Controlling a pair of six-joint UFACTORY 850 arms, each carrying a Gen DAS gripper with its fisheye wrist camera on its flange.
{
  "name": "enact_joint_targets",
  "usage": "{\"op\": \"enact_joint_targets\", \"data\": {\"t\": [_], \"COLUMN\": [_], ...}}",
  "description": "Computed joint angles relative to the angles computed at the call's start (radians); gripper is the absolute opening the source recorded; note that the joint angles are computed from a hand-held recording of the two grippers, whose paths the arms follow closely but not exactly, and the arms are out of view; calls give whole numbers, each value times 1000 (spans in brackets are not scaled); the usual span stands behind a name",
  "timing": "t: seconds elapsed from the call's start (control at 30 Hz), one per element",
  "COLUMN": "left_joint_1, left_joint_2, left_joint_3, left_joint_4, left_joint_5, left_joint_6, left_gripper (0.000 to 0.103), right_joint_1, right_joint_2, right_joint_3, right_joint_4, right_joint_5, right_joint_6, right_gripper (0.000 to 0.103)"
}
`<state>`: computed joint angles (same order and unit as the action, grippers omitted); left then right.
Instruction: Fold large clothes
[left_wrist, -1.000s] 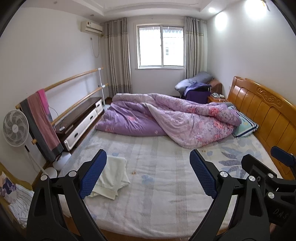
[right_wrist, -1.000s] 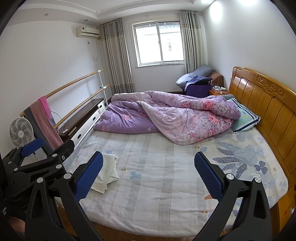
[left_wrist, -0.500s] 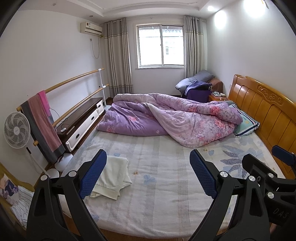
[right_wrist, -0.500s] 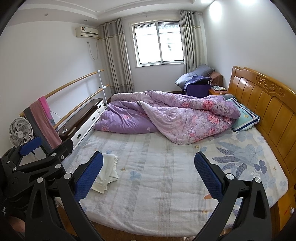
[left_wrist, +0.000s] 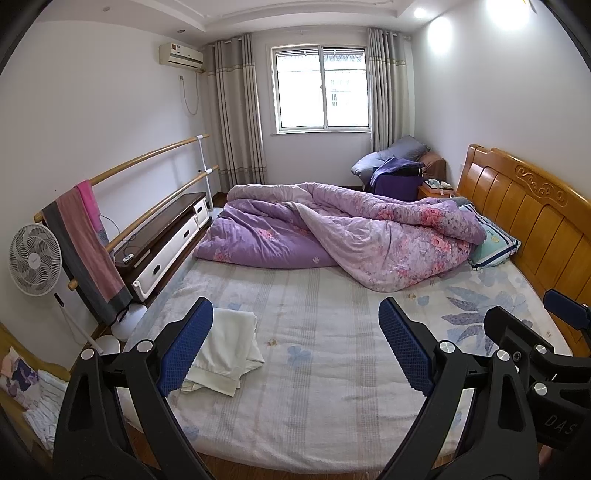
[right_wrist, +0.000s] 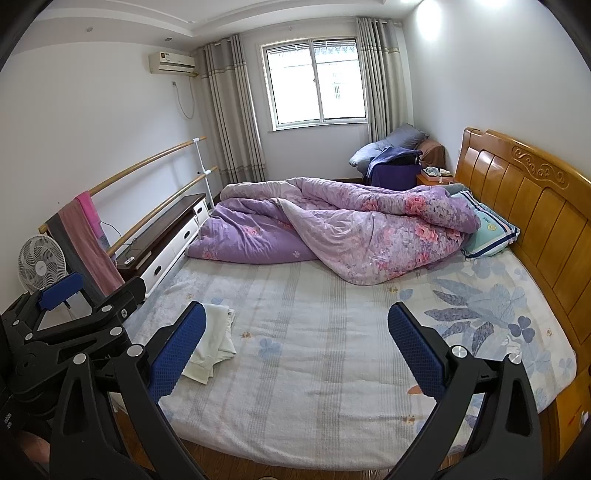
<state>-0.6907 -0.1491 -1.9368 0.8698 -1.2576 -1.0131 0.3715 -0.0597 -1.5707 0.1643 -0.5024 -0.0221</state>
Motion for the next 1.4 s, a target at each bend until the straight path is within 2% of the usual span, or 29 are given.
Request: {"op": "enact_joint_targets", "data": {"t": [0.7,1.4], "left_joint_1": [10,28], "left_joint_2": [12,-35], "left_joint_3": [26,-18], "left_joint_4": [-8,-32], "left_joint_5": [-2,-35], "left_joint_6": [-5,-4], "left_gripper": [92,92], "right_joint_1": [-3,-32], "right_joint_2": [-5,-55], "right_joint_3": [3,-42], "right_joint_4": [29,146], "right_joint_5": [-3,-50], "right_joint_6": [-21,-154], "right_gripper": [95,95]}}
